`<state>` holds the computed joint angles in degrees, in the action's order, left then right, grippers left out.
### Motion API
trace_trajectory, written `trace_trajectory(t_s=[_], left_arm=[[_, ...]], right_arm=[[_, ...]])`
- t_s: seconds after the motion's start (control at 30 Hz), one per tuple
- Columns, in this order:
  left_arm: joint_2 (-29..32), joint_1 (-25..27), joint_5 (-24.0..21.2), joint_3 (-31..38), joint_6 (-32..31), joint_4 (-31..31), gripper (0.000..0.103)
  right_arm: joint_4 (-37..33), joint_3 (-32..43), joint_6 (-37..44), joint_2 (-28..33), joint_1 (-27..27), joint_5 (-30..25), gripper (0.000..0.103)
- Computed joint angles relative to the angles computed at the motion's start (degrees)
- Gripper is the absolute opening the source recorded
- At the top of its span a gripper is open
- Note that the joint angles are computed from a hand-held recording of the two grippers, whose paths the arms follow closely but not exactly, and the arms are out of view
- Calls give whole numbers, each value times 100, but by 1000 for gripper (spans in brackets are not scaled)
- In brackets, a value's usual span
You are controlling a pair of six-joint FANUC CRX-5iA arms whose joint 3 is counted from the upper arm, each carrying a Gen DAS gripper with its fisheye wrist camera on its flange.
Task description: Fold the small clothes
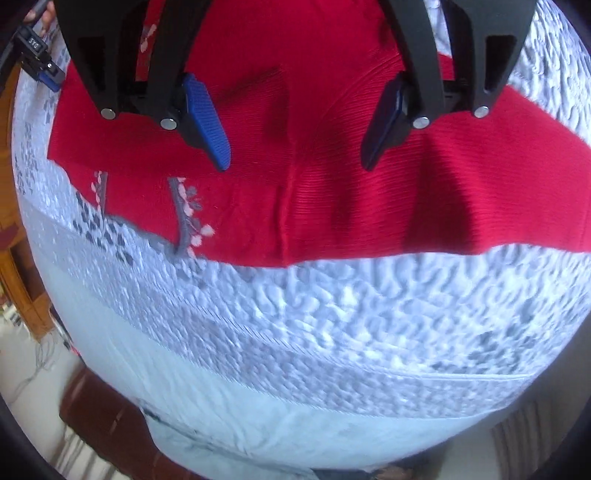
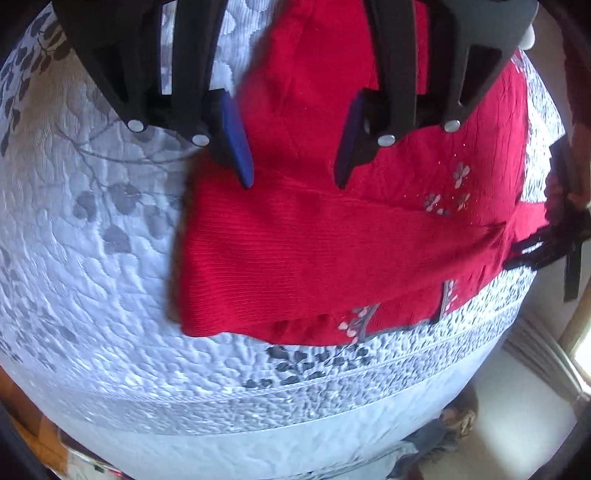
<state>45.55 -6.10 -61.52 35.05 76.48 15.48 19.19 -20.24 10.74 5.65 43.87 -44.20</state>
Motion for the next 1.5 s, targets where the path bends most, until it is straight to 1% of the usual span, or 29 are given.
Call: trace_trajectory(t_s=[0.1, 0.17, 0.2, 0.23, 0.27, 0.3, 0.33, 0.4, 0.47, 0.5, 0.53, 0.57, 0.63, 0.67, 0.7, 0.77, 0.8, 0.83, 0.87, 0.93, 1.0, 1.03, 1.13, 1.2, 1.27, 1.33, 1.4, 1.5], left_arm=[[345, -194, -431, 642, 199, -559, 73], [597, -295, -781, 1090, 387, -893, 73], [621, -314, -792, 1123, 409, -939, 72], [605, -323, -743, 1084, 370, -935, 69], [549, -328, -626, 971, 242, -882, 60], [516, -323, -568, 897, 122, -797, 39], [496, -334, -553, 878, 77, -793, 25], [456, -307, -474, 816, 56, -663, 8], [272, -203, -38, 479, 85, -300, 7], [177, -167, 193, 292, 79, -173, 3], [98, -138, 430, 125, 58, -63, 3], [133, -146, 463, 180, 196, -194, 3], [345, -168, 179, 511, 382, -449, 3], [361, -185, 248, 474, 391, -513, 4], [304, -195, 389, 354, 360, -556, 9], [112, -230, 660, 93, 293, -699, 23], [46, -223, 698, 17, 240, -682, 44], [-50, -189, 754, -117, 121, -582, 55], [-205, -115, 828, -350, -104, -365, 57], [-337, 35, 736, -535, -419, -44, 65], [-571, 258, 491, -771, -457, -29, 68], [-680, 432, 363, -896, -450, -20, 69], [-682, 807, 70, -777, -158, -372, 71], [-680, 1102, -72, -646, 159, -715, 71], [-563, 1430, -239, -370, 629, -916, 71], [-375, 1695, -396, -74, 976, -864, 71], [-127, 1929, -530, 316, 1370, -880, 71], [272, 2164, -638, 845, 1702, -703, 71]], right_arm=[[-53, 31, 18, 103, -32, 14, 45], [-113, -75, -33, 78, -72, 183, 45], [-102, -117, -41, 73, -78, 246, 45], [-66, -135, -29, 83, -72, 257, 45], [-26, -131, -17, 109, -57, 238, 45], [0, -139, -11, 121, -49, 231, 45], [30, -133, -9, 144, -44, 217, 45], [81, -153, -66, 160, -36, 238, 45], [145, -172, -130, 165, -25, 253, 45], [171, -198, -156, 152, -14, 263, 45], [191, -215, -181, 152, -11, 281, 45], [186, -219, -185, 158, -13, 297, 45], [168, -217, -187, 173, -27, 319, 45], [151, -207, -181, 185, -38, 323, 45], [130, -189, -165, 199, -46, 321, 45], [89, -174, -134, 201, -59, 324, 45], [68, -173, -120, 188, -62, 324, 45], [67, -179, -124, 174, -59, 326, 45], [93, -206, -170, 136, -45, 327, 45], [258, -294, -381, 24, 34, 303, 45], [489, -368, -559, -76, 148, 221, 45], [511, -325, -535, -88, 218, 82, 46], [304, -79, -262, -12, 305, -267, 46], [151, 50, -47, 41, 315, -359, 46], [133, 180, 36, 129, 336, -524, 46], [107, 299, 107, 229, 320, -642, 46], [-25, 401, 198, 313, 256, -650, 46], [-112, 530, 269, 448, 224, -764, 46]])
